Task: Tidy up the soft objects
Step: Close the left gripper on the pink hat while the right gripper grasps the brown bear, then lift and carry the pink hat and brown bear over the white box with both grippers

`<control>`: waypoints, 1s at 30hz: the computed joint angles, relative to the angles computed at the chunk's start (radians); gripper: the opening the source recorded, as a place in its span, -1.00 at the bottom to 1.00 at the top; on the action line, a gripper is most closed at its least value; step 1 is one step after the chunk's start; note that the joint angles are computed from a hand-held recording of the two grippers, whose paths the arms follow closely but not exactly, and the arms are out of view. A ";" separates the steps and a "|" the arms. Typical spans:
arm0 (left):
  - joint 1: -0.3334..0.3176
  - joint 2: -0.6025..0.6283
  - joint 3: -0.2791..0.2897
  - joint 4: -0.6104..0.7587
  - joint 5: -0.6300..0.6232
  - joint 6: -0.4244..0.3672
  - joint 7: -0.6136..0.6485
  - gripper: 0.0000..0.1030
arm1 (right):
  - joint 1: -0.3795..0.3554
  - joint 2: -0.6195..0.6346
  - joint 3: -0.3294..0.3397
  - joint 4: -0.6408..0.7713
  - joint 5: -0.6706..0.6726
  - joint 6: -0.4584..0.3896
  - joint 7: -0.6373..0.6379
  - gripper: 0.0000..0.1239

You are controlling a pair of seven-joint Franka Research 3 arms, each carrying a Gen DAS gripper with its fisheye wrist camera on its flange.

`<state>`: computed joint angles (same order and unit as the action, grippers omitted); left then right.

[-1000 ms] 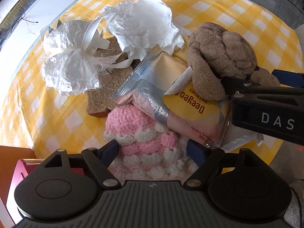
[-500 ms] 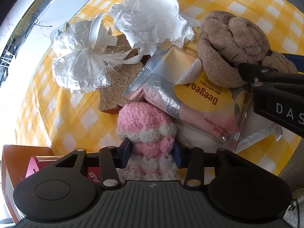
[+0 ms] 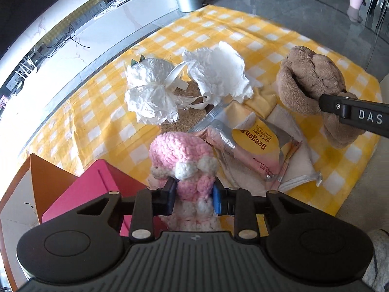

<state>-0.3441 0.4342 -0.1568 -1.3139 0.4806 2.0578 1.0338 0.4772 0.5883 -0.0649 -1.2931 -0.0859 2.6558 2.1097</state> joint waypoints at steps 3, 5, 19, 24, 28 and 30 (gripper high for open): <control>0.046 -0.106 -0.014 -0.151 -0.051 0.142 -0.019 -0.35 | -0.009 -0.043 0.008 -0.074 0.028 0.090 0.014 -0.18; 0.067 -0.173 -0.018 -0.242 -0.071 0.222 -0.049 -0.35 | 0.010 -0.067 -0.010 -0.105 0.003 0.118 0.016 -0.18; 0.163 -0.398 -0.026 -0.563 -0.174 0.598 -0.261 -0.39 | -0.074 -0.101 0.204 -0.137 0.285 0.241 -0.365 -0.18; 0.181 -0.449 -0.026 -0.640 -0.255 0.686 -0.213 -0.39 | -0.033 -0.093 0.176 -0.113 0.313 0.221 -0.393 -0.18; 0.191 -0.514 -0.020 -0.721 -0.280 0.760 -0.216 -0.39 | -0.060 -0.098 0.222 -0.117 0.374 0.224 -0.461 -0.18; 0.202 -0.555 -0.020 -0.760 -0.260 0.786 -0.243 -0.39 | -0.083 -0.111 0.260 -0.131 0.424 0.234 -0.519 -0.17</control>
